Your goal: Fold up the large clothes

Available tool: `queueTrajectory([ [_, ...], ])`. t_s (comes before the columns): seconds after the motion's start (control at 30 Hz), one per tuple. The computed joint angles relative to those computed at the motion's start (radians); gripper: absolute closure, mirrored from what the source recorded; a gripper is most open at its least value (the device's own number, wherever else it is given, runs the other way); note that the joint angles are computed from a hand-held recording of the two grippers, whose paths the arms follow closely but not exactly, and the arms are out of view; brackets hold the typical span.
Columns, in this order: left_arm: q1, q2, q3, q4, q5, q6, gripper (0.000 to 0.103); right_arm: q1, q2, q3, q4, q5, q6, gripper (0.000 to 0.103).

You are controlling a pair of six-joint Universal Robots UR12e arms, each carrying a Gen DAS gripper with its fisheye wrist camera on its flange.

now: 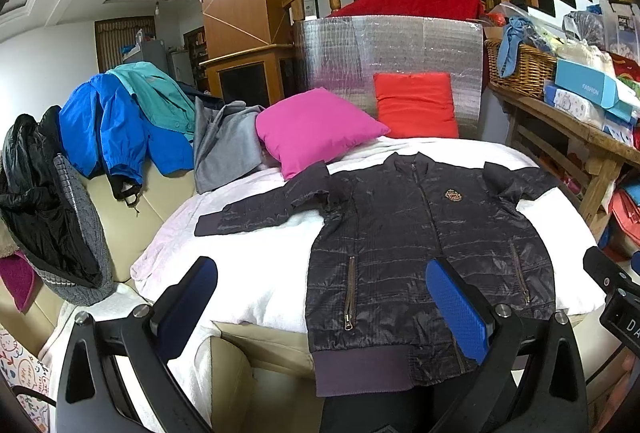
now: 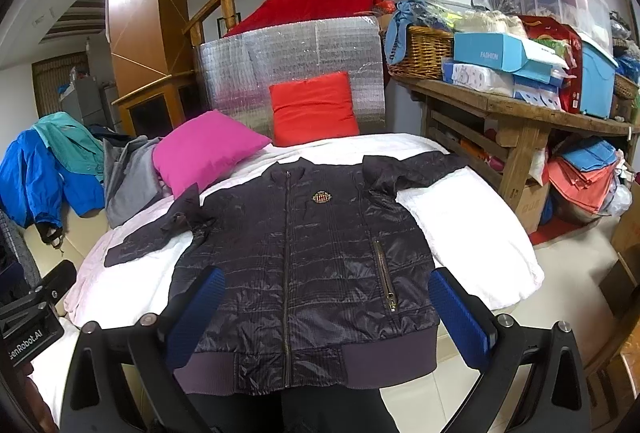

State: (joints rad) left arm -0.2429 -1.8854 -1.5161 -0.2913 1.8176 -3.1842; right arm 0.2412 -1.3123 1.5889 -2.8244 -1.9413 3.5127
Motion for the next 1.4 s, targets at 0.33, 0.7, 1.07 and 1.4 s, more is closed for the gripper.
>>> queueTrajectory([
  [0.33, -0.010, -0.079, 0.107, -0.096, 0.021, 0.011, 0.000, -0.051, 0.038, -0.053, 0.077, 0.032, 0.038, 0.000],
  [0.7, -0.006, -0.397, 0.560, -0.483, 0.038, 0.031, 0.000, -0.255, 0.182, -0.202, 0.134, 0.273, 0.108, 0.000],
  [1.07, 0.019, -0.751, 1.084, -0.898, -0.017, -0.031, 0.000, -0.479, 0.528, -0.559, 0.111, 0.610, 0.499, 0.017],
  [1.4, 0.024, -0.691, 0.914, -0.698, -0.101, -0.057, 0.000, -0.496, 0.759, -0.905, 0.251, 0.496, 0.618, 0.074],
])
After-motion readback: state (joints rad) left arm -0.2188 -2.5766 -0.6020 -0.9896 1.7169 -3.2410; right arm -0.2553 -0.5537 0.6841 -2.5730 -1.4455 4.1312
